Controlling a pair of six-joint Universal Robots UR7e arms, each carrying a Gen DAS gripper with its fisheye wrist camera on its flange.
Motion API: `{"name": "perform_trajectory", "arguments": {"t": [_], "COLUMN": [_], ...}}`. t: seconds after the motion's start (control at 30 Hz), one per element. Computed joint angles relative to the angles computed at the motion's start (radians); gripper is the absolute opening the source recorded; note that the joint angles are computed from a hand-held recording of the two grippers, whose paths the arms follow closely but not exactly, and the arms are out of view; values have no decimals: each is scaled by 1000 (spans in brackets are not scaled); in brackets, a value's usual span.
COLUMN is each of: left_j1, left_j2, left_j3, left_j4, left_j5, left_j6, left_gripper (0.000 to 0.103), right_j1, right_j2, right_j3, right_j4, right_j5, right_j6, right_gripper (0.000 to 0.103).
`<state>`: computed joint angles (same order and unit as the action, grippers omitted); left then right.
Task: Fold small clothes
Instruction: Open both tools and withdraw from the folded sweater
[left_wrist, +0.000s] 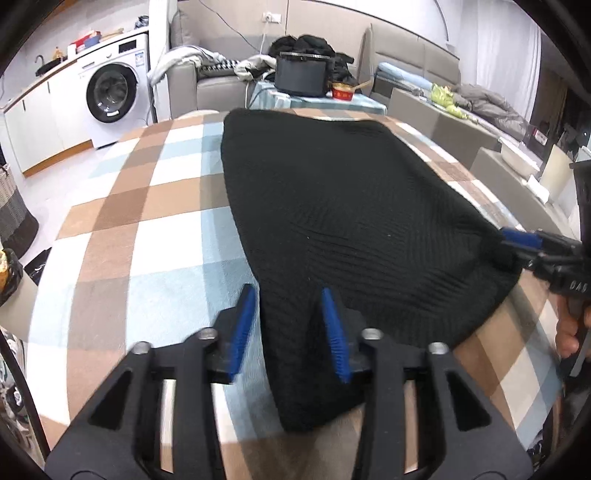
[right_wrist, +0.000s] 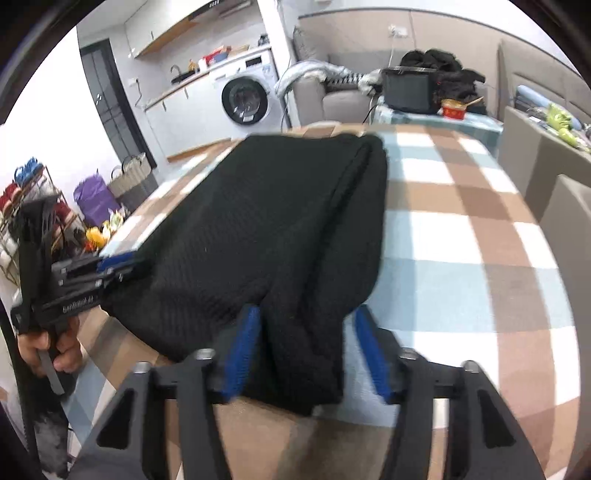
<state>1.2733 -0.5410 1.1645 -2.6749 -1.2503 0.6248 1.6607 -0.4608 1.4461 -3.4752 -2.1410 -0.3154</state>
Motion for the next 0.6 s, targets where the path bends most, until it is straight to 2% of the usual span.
{"name": "perform_trajectory", "arguments": {"t": [0.03, 0.07, 0.17, 0.23, 0.27, 0.37, 0.6], "left_j1": [-1, -3, -5, -1, 1, 9, 10], "left_j2": [-14, -29, -76, -97, -106, -127, -143], "left_j3": [30, 60, 154, 188, 201, 240, 291], "left_j4": [-34, -71, -193, -234, -244, -310, -425], "left_j5": [3, 4, -5, -26, -35, -70, -88], "left_j6": [0, 5, 26, 19, 13, 8, 22], "left_gripper": [62, 72, 85, 91, 98, 102, 102], "right_j1": [1, 5, 16, 21, 22, 26, 35], "right_j2": [-5, -9, -13, -13, -11, -7, 32], "right_j3": [13, 28, 61, 79, 76, 92, 85], "right_j4": [-32, -75, -181, -241, -255, -307, -406], "right_j5": [2, 6, 21, 40, 49, 88, 147], "right_j6": [-15, -38, -108, -152, -166, -200, -259], "right_gripper": [76, 85, 101, 103, 103, 103, 103]}}
